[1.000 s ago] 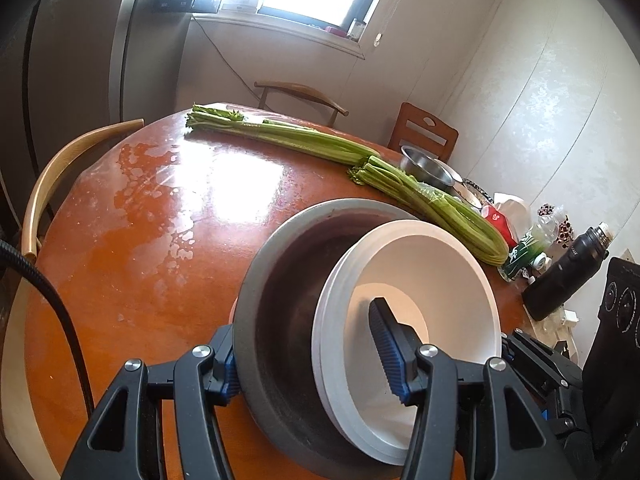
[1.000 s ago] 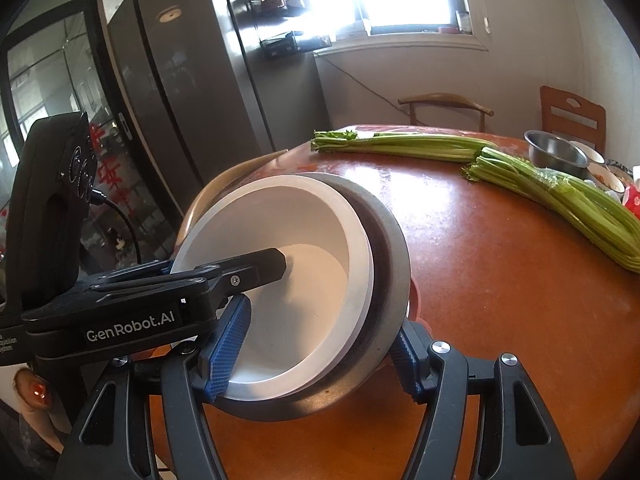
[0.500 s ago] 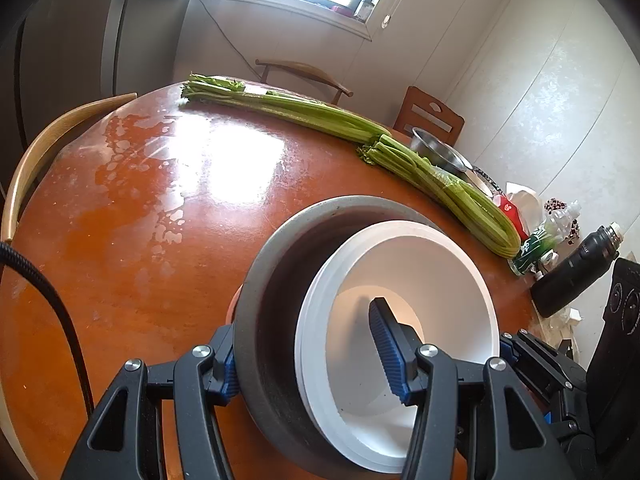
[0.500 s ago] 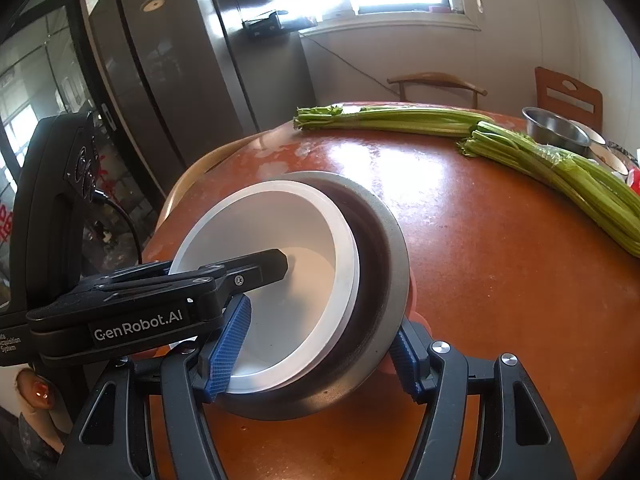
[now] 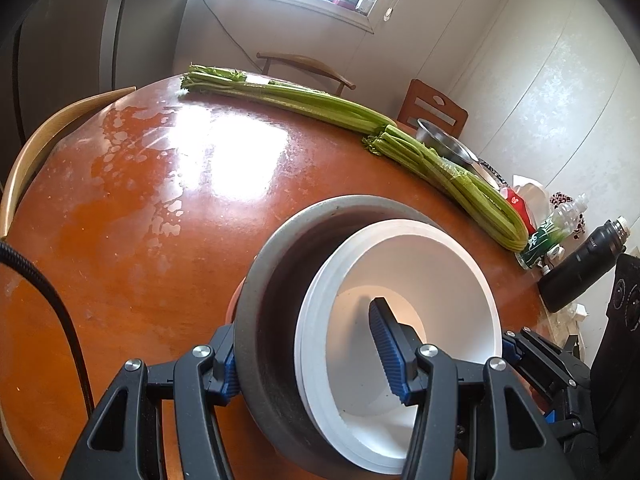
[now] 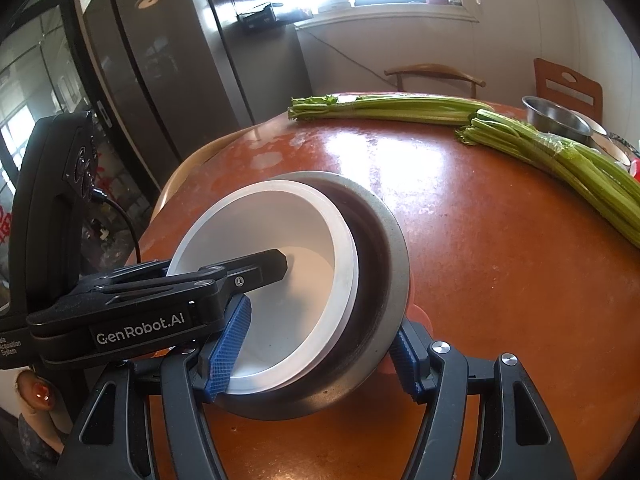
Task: Organize plates and bowls
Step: 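Carry the steel bowl with nested paper bowls over the silver pan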
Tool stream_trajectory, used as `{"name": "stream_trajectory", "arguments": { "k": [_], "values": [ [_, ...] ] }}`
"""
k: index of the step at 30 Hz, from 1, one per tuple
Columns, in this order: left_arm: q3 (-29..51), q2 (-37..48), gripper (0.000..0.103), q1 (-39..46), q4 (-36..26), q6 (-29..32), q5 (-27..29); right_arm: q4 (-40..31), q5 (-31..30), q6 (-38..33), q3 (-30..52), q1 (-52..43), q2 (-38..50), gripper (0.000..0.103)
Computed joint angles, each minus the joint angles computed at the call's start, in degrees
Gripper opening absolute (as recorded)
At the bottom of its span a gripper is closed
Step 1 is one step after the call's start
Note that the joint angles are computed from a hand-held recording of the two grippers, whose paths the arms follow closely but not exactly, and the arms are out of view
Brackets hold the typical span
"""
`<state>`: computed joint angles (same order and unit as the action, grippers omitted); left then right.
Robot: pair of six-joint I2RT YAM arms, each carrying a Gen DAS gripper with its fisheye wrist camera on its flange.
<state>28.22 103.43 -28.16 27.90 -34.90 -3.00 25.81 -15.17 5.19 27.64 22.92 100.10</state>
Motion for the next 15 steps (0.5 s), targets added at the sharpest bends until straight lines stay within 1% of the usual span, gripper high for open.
{"name": "stream_trajectory", "arguments": {
  "k": [15],
  "values": [
    [-0.57,0.97,0.055,-0.44,1.87,0.37,-1.05,2.55,1.06,0.83,-0.16,0.53,1.98,0.068]
  ]
}}
